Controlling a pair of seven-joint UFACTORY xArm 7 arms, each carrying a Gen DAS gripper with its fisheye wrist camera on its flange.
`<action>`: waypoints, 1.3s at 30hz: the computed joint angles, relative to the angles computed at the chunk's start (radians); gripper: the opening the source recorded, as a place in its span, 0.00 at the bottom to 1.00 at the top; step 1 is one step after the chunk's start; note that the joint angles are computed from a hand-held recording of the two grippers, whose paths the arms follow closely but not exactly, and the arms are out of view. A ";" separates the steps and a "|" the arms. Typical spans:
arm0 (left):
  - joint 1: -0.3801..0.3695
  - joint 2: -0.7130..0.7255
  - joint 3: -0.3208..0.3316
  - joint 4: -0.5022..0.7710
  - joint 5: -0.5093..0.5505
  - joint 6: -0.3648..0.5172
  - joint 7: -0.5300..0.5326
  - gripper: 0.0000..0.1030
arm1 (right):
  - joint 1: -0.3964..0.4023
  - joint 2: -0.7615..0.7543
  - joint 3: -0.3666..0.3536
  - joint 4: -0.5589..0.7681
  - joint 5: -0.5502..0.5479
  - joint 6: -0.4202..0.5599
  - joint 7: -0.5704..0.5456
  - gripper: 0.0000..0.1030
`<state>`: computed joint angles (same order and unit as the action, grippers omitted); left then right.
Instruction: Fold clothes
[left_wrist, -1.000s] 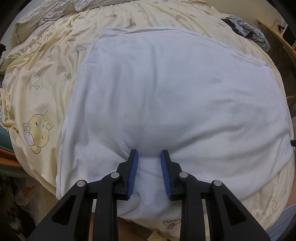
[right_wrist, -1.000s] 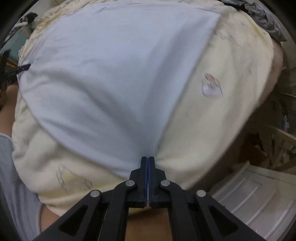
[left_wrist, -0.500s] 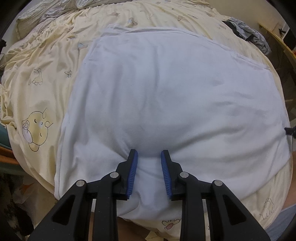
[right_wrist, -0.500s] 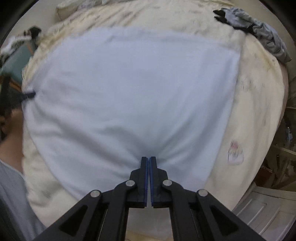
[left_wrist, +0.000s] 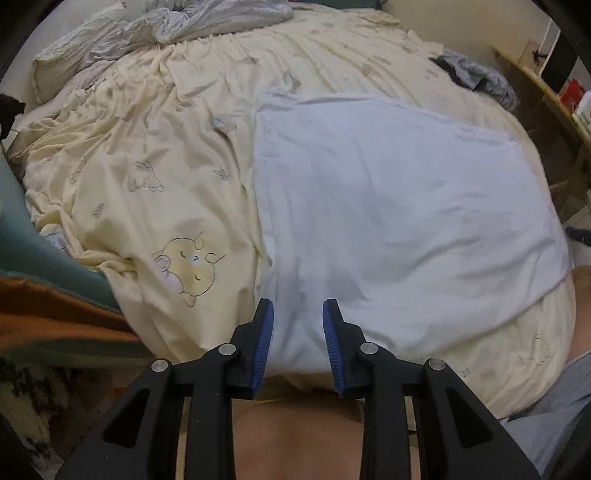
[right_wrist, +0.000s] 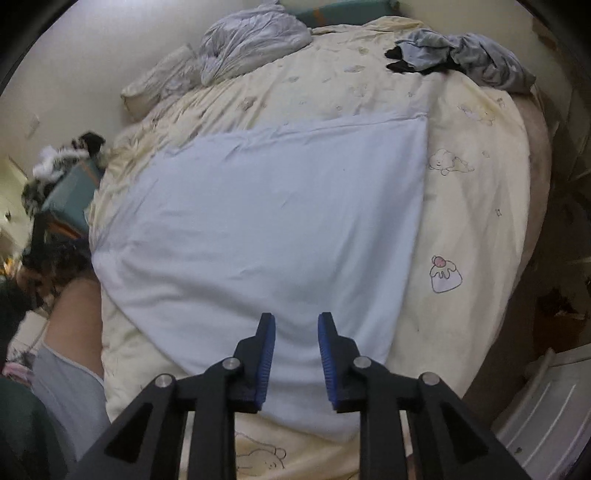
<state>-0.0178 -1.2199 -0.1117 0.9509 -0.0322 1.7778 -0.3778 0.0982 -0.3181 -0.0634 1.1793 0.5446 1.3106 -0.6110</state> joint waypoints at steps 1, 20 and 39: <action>0.022 0.014 -0.028 -0.009 -0.049 -0.045 -0.007 0.30 | 0.001 0.000 0.004 -0.007 0.005 -0.004 0.013 0.24; 0.020 -0.168 0.088 -0.162 -0.230 -0.048 -0.289 0.52 | 0.120 -0.067 0.079 -0.108 -0.026 -0.104 0.168 0.24; 0.084 -0.347 0.106 -0.353 -0.228 -0.224 -0.484 0.09 | 0.151 -0.067 0.102 -0.115 -0.105 -0.124 0.204 0.25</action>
